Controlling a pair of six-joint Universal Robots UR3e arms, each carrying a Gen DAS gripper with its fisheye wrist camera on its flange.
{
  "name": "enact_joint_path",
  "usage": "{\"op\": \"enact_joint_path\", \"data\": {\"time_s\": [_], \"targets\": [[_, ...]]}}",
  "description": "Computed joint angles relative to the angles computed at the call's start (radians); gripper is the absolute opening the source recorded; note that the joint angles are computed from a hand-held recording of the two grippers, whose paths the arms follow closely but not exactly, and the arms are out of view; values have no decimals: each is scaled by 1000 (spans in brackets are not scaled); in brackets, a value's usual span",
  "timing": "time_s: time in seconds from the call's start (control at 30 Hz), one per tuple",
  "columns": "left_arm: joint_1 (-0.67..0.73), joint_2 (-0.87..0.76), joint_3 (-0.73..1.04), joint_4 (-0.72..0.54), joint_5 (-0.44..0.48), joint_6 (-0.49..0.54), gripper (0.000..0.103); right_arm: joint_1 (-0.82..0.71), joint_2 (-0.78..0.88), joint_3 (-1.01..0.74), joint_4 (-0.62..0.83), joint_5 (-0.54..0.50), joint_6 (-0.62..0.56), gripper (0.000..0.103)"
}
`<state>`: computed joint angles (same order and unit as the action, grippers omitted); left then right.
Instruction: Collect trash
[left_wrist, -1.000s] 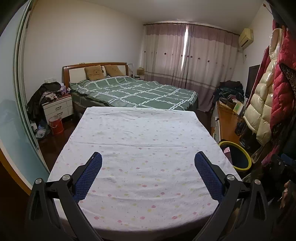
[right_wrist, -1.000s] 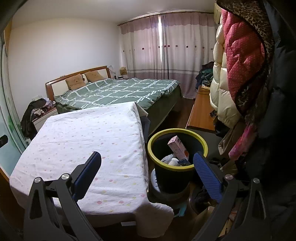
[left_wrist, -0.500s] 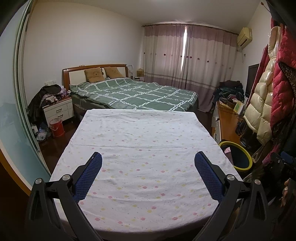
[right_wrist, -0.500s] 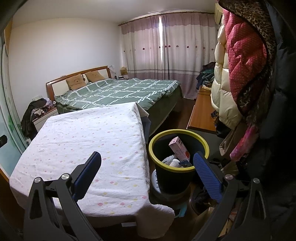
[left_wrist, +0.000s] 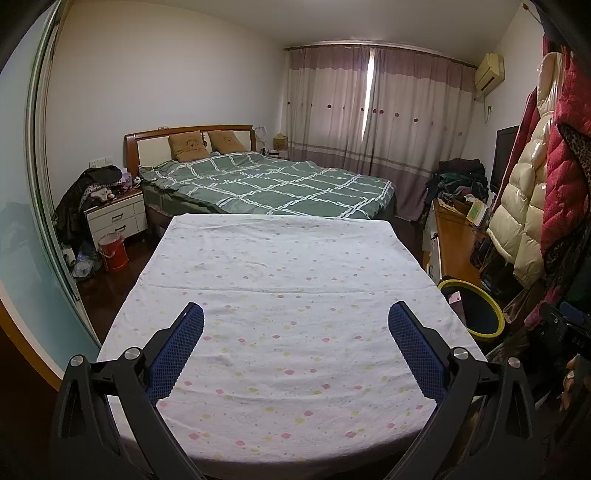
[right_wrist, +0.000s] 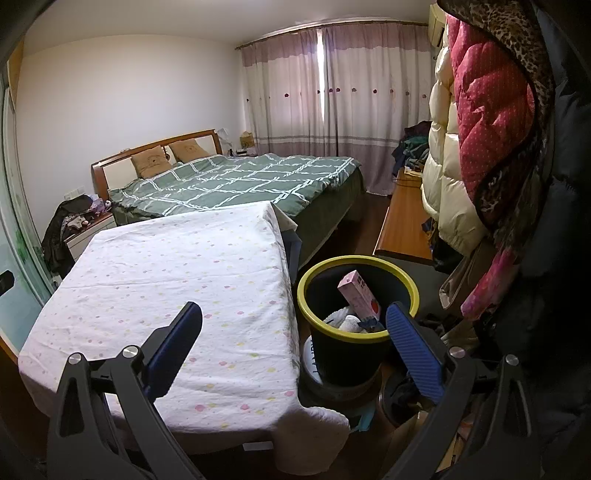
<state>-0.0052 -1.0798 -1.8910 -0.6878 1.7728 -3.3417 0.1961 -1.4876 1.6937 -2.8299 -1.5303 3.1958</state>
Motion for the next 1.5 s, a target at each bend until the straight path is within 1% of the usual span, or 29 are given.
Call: {"op": "enact_joint_path", "data": {"time_s": [0.6, 1.1, 1.5], "targets": [[7, -4, -23, 11, -15, -3, 98, 9, 28, -13, -3, -1, 4, 95], [44, 9, -44, 16, -67, 3, 98, 18, 45, -24, -2, -8, 10, 95], [35, -10, -43, 19, -60, -6, 98, 29, 64, -40, 9, -13, 13, 95]]}}
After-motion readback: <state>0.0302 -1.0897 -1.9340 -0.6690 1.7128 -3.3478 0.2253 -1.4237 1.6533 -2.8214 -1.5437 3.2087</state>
